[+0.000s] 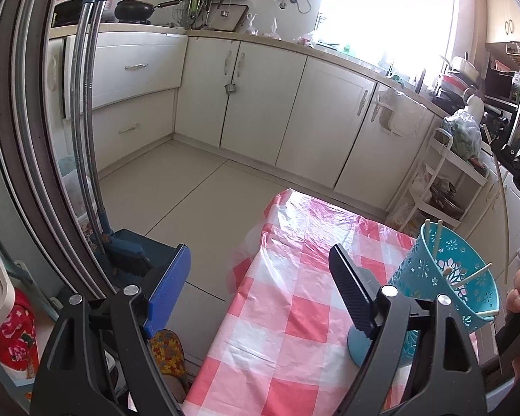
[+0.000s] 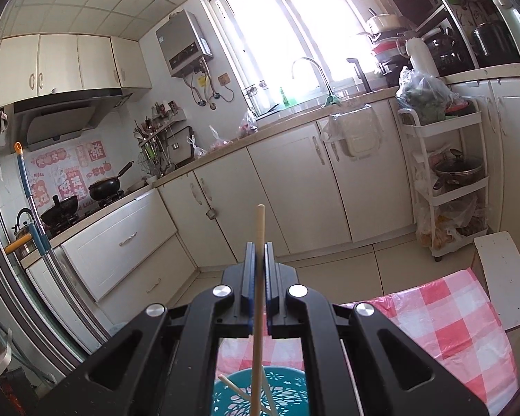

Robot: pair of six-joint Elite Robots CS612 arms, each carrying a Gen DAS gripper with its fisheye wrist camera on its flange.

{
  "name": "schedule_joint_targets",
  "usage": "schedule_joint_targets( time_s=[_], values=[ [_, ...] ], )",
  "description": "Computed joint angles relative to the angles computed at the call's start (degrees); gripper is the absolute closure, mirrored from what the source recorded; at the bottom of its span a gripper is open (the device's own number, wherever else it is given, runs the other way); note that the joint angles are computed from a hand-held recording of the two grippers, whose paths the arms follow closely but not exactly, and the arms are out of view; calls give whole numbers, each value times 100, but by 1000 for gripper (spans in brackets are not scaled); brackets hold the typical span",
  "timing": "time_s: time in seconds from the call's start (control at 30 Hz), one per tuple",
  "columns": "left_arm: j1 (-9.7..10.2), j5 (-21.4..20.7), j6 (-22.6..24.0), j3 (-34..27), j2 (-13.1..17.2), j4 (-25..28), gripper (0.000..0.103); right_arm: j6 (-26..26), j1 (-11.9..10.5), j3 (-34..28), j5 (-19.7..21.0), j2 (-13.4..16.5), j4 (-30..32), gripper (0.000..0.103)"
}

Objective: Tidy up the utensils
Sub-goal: 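Lift the chopstick over the teal basket and open the right tool, then pull the open right tool back to the chopstick bundle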

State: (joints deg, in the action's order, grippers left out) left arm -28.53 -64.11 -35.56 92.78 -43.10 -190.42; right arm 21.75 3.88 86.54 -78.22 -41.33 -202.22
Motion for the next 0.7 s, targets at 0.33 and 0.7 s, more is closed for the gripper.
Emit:
schedule_joint_targets(
  time_s=[0.33, 0.7],
  values=[
    [32, -119, -65, -10, 4, 62, 25, -299, 46, 23, -60, -10, 337, 97],
    [34, -147, -71, -40, 6, 221, 25, -790, -8, 475, 314, -258, 453, 81]
  ],
)
